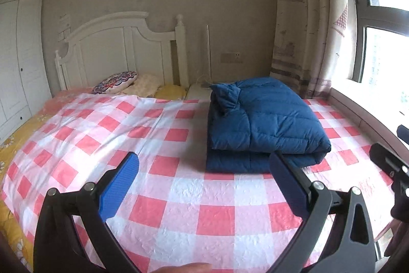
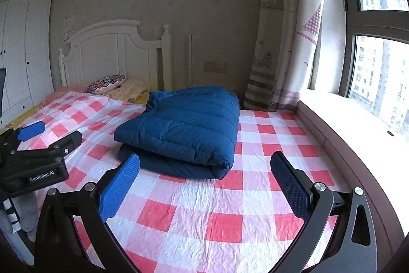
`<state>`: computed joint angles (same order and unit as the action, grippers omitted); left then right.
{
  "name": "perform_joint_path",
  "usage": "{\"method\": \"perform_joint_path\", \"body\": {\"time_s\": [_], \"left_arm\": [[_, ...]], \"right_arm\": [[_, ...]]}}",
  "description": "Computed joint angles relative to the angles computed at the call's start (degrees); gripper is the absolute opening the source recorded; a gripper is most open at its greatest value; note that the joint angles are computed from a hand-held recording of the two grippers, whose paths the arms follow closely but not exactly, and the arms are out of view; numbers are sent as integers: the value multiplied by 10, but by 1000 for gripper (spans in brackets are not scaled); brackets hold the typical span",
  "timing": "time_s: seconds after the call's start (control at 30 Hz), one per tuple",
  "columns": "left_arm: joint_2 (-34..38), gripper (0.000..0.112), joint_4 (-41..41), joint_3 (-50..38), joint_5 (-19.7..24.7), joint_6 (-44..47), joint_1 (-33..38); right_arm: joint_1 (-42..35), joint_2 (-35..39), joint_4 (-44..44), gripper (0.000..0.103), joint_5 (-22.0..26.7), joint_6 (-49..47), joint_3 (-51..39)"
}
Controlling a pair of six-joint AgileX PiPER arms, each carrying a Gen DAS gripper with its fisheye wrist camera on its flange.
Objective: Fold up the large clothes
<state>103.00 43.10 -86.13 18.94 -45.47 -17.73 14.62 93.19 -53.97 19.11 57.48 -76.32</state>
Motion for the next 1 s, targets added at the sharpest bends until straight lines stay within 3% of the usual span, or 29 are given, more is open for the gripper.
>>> {"method": "perform_joint_path", "body": {"time_s": [0.3, 1.0], "left_arm": [[-16, 101, 7, 18, -14, -5, 4], [-18, 101, -2, 28, -18, 4, 6]], "right_arm": [[10, -12, -46, 98, 2, 49, 15], [11, -18, -4, 98, -6, 17, 23]]}}
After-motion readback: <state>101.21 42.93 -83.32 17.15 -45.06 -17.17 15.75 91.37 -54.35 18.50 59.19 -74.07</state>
